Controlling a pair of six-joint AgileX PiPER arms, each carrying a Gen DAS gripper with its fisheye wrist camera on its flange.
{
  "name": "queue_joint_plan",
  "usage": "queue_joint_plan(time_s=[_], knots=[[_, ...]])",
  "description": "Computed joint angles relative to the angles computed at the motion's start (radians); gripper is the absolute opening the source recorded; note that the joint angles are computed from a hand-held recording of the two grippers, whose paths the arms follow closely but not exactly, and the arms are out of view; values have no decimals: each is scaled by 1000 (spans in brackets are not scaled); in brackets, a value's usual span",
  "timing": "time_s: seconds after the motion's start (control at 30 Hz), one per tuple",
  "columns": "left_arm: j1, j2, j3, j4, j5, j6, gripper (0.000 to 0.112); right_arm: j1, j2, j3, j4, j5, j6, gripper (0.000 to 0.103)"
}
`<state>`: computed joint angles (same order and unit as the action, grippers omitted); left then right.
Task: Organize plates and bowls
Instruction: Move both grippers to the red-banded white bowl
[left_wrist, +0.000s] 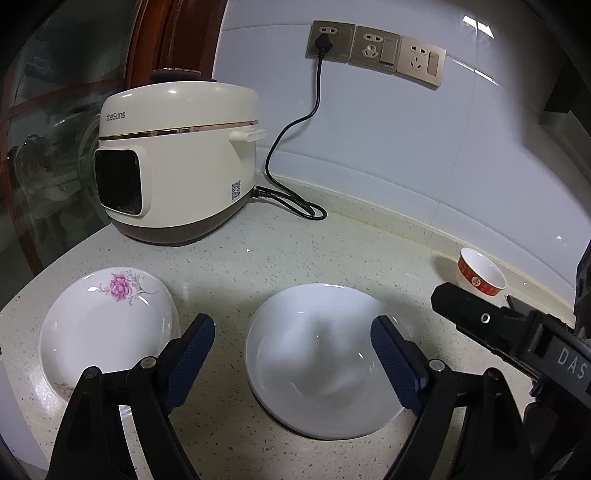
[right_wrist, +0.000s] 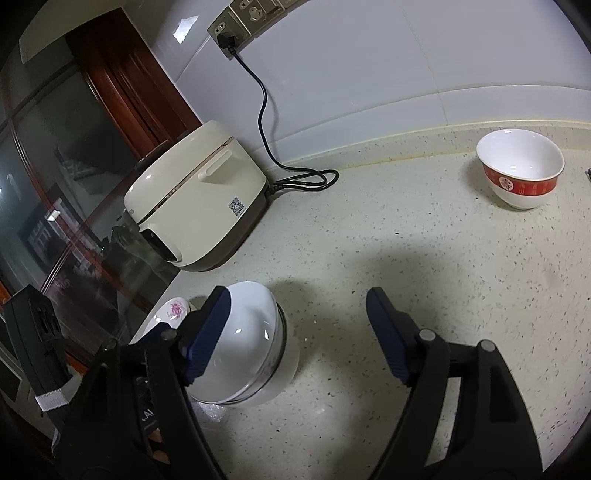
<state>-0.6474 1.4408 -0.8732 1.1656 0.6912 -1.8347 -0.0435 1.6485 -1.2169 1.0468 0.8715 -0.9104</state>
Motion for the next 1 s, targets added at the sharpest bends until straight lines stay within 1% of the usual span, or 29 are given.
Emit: queue_joint_plan(time_s=[0.2, 0.43, 0.53, 0.67, 0.83, 0.93, 1.0], knots=[[9, 7, -9, -11, -11, 20, 87, -1, 7, -6, -5, 8, 14, 81], [-11, 10, -24, -20, 4, 37, 88, -18, 13, -17, 3, 21, 29, 83], [-17, 21, -43, -31, -1, 63, 88, -36, 20, -27, 12, 34, 41, 83], [-50, 45, -84, -43, 16, 94, 87, -56, 18, -34, 15, 34, 61, 83], [-88, 104, -183, -96, 5, 213, 87, -121, 23, -64, 44, 50, 74, 83], [-92, 157, -267, -197, -35, 360, 88, -179, 30, -83, 67, 46, 88, 85], [-104, 203, -329, -250, -32, 441, 88, -219, 42, -101, 72, 46, 114, 85]])
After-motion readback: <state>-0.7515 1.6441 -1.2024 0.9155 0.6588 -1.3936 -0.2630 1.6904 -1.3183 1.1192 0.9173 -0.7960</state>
